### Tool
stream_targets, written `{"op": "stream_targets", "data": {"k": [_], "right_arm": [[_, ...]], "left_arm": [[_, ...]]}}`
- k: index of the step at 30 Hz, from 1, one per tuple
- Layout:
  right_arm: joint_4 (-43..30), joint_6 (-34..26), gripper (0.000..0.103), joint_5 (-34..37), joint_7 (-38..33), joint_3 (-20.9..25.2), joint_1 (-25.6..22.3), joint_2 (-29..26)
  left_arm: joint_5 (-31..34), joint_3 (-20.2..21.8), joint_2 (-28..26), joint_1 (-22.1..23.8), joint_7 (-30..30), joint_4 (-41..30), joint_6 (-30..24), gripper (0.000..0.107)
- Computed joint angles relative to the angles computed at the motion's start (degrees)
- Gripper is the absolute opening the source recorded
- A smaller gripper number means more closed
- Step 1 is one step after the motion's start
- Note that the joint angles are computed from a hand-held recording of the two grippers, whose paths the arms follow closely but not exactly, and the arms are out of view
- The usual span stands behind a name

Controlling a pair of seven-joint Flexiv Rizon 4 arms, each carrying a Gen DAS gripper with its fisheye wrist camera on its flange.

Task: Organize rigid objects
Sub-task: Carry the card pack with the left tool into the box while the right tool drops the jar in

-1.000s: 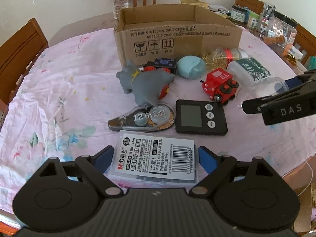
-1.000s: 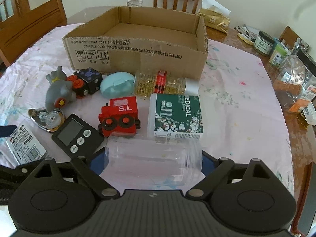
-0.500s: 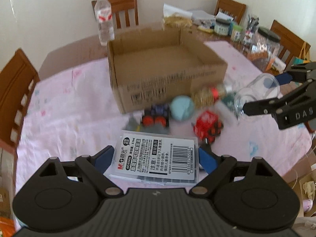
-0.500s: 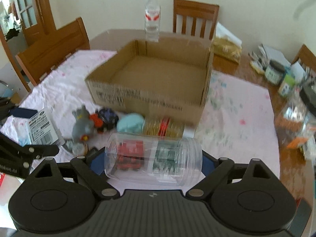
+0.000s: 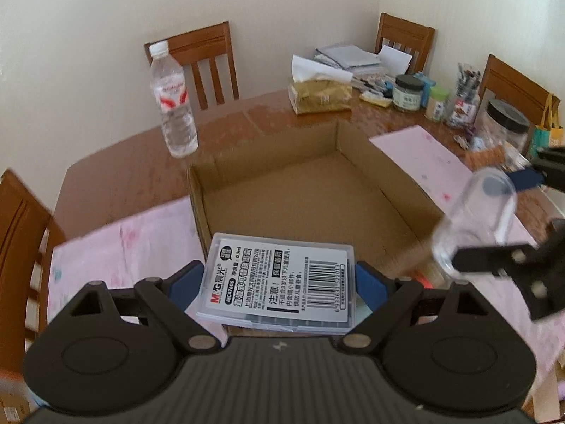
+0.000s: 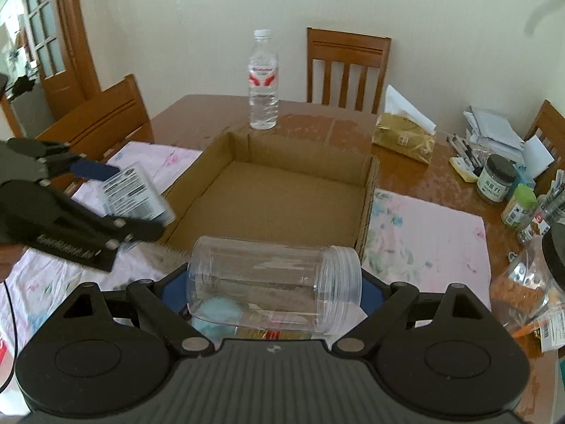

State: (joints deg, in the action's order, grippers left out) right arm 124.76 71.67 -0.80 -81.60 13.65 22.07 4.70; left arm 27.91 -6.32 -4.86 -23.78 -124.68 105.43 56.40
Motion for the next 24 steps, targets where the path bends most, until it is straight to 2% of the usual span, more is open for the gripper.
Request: {"op": "stream_targets", "data": {"k": [12, 18, 24], "right_arm": [[-2.2, -1.2, 0.094, -10.4, 11.7, -0.5, -1.6, -3.4], [-3.0, -3.2, 0.094, -13.7, 15.4, -0.6, -1.8, -4.0], [-4.4, -5.0, 0.094, -15.5, 16.6, -0.6, -1.4, -5.0]], "left_arm": [[-5.8, 3.9, -11.6, 1.4, 9.2, -8.4, 5.1, 0.09], [-7.8, 6.1, -15.2, 0.9, 10.8, -10.7, 7.7, 0.09], [-7.1, 9.0, -17.8, -0.6, 9.3, -12.7, 10.1, 0.091]]}}
